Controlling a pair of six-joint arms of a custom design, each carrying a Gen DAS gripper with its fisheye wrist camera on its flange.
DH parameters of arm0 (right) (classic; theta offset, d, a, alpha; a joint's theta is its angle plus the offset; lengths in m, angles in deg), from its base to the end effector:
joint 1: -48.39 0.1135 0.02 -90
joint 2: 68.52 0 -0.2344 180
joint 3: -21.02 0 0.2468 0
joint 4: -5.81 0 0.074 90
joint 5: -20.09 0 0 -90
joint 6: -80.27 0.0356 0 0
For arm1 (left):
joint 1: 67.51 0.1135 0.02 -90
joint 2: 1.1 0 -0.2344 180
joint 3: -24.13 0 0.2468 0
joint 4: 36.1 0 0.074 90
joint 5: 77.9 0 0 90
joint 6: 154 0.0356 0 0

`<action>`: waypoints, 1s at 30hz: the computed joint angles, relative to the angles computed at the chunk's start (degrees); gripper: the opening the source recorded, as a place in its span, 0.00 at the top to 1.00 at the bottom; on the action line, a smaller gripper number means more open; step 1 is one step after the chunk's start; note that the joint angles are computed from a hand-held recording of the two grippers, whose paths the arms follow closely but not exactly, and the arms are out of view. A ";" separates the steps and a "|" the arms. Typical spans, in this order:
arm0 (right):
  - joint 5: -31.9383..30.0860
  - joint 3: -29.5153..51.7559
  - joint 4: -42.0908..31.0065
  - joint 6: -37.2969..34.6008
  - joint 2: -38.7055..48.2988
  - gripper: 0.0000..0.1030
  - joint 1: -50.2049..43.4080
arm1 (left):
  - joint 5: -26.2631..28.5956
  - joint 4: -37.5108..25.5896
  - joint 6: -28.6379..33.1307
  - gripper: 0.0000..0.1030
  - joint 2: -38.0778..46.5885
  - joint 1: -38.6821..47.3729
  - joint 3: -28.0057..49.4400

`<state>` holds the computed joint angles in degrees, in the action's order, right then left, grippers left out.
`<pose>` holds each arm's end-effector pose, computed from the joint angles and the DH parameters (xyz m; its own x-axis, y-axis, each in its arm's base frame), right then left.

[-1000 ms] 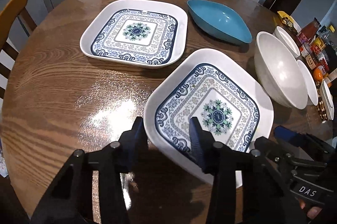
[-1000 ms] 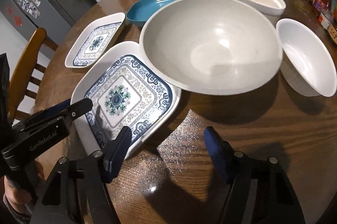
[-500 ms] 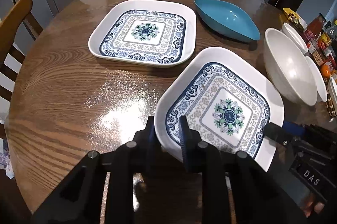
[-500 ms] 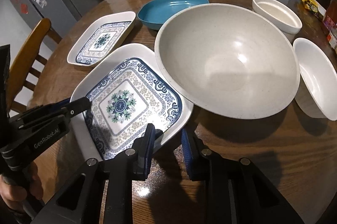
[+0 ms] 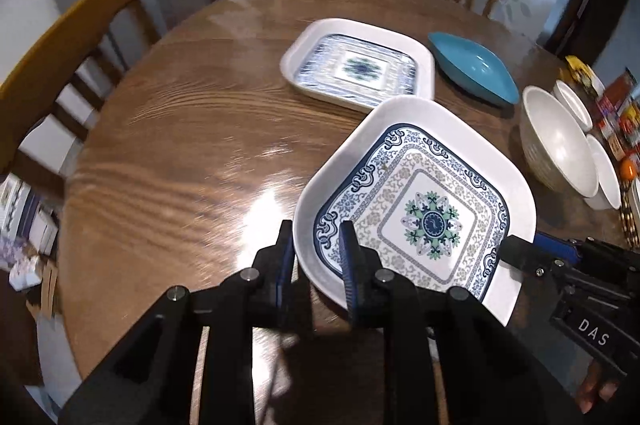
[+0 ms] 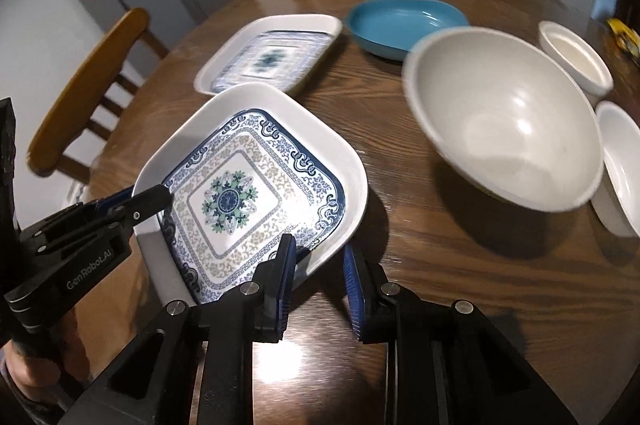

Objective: Organize plates and bowls
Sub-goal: 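Close both grippers on the plate rim and lift the plate, then carry the plate toward the chair side, lower it, open both grippers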

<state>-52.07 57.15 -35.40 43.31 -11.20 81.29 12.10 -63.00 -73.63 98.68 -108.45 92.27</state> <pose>0.1516 0.0851 0.1260 -0.7653 0.4108 -0.4955 0.3553 0.9115 0.2070 0.2471 -0.2144 0.1215 -0.7449 0.4247 -0.5145 0.5382 0.8383 -0.0873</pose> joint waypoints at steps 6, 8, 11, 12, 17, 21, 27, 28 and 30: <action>-2.09 6.25 5.32 -4.35 11.40 0.75 2.41 | -1.66 -0.80 -1.85 0.81 -4.69 4.12 -4.65; -3.28 8.67 7.73 -6.45 16.28 0.75 2.45 | -1.90 -1.12 -2.47 0.81 -5.03 5.57 -5.26; -4.21 11.23 10.26 -8.64 21.20 0.75 2.49 | -1.93 -0.84 -3.05 0.81 -4.05 7.80 -5.74; -4.48 12.36 10.80 -9.33 23.17 0.75 2.37 | -1.95 -0.76 -2.96 0.81 -4.34 8.38 -6.43; -5.39 15.54 12.72 -11.30 29.15 0.75 2.28 | -1.16 0.13 -3.50 0.81 -2.82 10.57 -7.28; -5.06 16.91 13.15 -12.08 31.49 0.75 2.43 | -1.10 0.49 -4.32 0.81 -1.25 10.21 -6.28; -5.16 16.17 13.48 -12.32 30.89 0.75 2.11 | -1.12 1.26 -4.68 0.78 -0.75 10.37 -6.30; -4.81 15.75 13.30 -11.92 30.14 0.75 2.51 | -1.46 1.49 -4.49 0.73 -0.87 10.50 -6.51; -3.59 15.16 12.30 -10.90 28.30 0.75 3.80 | -1.86 1.78 -4.46 0.61 -2.04 10.54 -7.25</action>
<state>-55.66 72.32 -23.09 32.41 17.11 85.09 10.24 -61.22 -78.09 96.64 -97.91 85.02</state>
